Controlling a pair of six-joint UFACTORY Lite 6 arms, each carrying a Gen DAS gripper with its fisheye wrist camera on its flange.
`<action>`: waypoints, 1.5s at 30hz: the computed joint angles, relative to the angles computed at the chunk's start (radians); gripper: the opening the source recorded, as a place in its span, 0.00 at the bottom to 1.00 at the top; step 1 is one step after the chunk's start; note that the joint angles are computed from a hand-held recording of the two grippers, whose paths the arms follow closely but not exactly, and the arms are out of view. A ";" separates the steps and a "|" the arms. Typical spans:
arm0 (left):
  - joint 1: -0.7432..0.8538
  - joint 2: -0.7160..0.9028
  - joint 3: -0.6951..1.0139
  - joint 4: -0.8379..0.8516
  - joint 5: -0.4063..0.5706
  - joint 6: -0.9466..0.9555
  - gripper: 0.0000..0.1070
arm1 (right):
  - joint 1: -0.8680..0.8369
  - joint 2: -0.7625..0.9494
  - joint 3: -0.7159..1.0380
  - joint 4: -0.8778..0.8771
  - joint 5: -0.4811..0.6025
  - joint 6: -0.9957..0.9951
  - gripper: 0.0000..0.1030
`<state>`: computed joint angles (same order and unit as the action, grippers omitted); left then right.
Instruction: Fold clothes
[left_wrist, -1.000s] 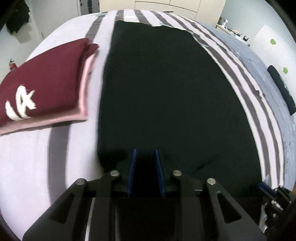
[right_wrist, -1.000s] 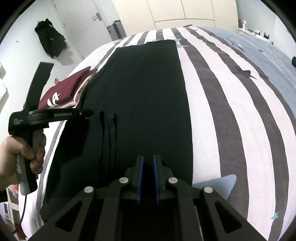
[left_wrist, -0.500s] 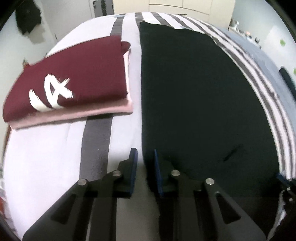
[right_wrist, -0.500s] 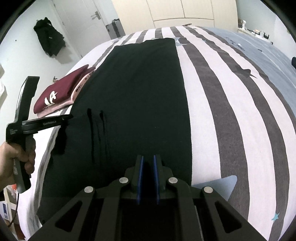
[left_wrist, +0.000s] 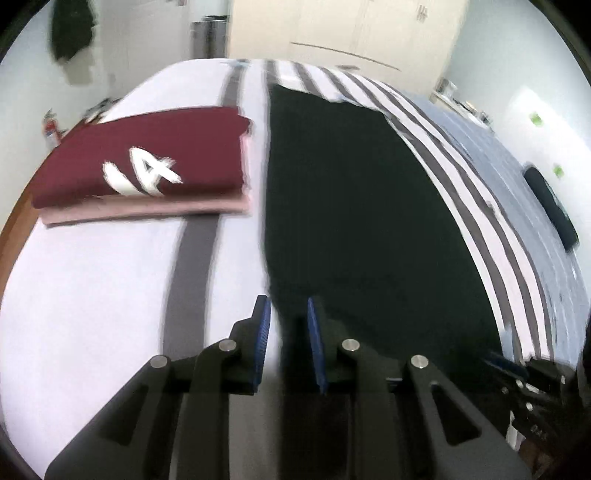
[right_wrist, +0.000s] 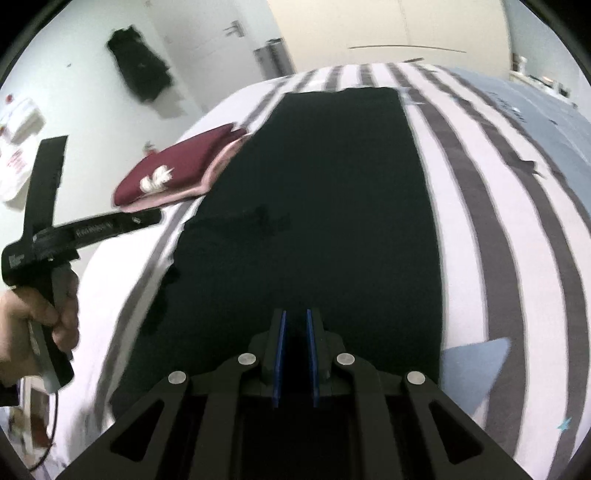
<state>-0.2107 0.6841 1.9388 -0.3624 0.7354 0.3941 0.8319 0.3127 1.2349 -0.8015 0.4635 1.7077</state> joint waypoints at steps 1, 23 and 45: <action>-0.012 -0.030 -0.055 -0.010 -0.017 0.028 0.17 | 0.014 0.010 0.008 0.007 -0.010 0.000 0.10; -0.050 0.117 0.108 0.138 -0.078 -0.097 0.23 | 0.102 -0.061 -0.099 -0.048 0.012 0.143 0.13; 0.032 -0.426 -0.629 -0.069 -0.170 0.087 0.23 | -0.257 0.413 0.373 0.303 -0.249 -0.419 0.07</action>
